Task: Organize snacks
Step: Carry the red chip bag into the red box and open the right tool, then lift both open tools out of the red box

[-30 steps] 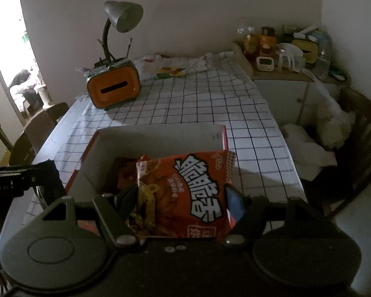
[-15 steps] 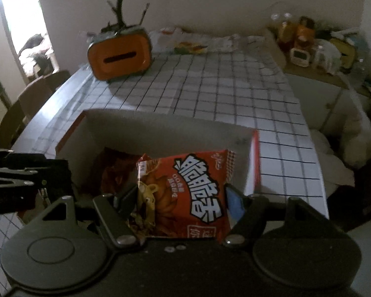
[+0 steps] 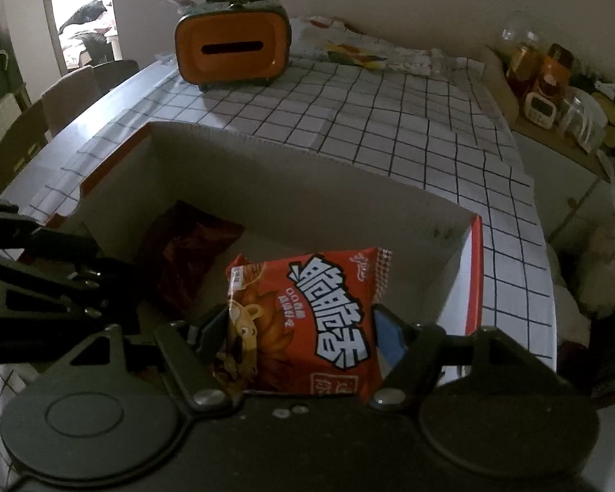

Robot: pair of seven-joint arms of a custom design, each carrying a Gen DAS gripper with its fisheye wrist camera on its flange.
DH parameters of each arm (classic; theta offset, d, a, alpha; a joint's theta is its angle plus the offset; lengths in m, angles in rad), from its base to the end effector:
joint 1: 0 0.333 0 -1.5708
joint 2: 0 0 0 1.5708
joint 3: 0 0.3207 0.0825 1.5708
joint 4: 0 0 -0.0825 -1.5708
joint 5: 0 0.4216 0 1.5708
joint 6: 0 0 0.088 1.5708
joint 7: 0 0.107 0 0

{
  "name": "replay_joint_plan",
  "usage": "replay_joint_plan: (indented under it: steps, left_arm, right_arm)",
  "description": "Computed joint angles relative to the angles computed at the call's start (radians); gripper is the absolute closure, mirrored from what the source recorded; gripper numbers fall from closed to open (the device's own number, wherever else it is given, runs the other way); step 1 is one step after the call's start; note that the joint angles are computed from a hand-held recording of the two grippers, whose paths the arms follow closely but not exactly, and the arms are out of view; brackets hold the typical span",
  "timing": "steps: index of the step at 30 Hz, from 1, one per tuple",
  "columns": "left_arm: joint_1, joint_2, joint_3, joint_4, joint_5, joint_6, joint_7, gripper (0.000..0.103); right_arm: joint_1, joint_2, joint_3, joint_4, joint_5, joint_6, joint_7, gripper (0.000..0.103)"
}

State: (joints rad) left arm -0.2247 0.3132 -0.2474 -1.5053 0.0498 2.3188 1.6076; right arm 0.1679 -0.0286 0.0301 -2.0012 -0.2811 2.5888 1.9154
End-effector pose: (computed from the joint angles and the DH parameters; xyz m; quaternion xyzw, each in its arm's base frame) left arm 0.6641 -0.3106 0.5435 -0.4928 0.8327 -0.2197 0.1245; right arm 0.6136 0.1286 0.5298 -0.6857 0.6545 -0.2405 0.2090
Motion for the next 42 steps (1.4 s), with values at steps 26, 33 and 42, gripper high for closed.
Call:
replay_joint_plan:
  steps: [26, 33, 42]
  left_arm:
    - [0.043, -0.155, -0.006, -0.149, -0.156, 0.083, 0.071, 0.048]
    - [0.045, -0.241, 0.005, -0.228, -0.243, 0.121, 0.141, 0.041]
    - [0.028, -0.356, 0.039, -0.329, -0.357, 0.159, 0.255, 0.032]
  right_arm:
    - [-0.026, -0.159, 0.052, -0.096, 0.068, 0.050, 0.062, 0.018]
    - [-0.049, -0.238, 0.089, -0.151, 0.048, 0.068, 0.109, 0.015]
    - [-0.081, -0.330, 0.142, -0.213, 0.014, 0.086, 0.186, 0.007]
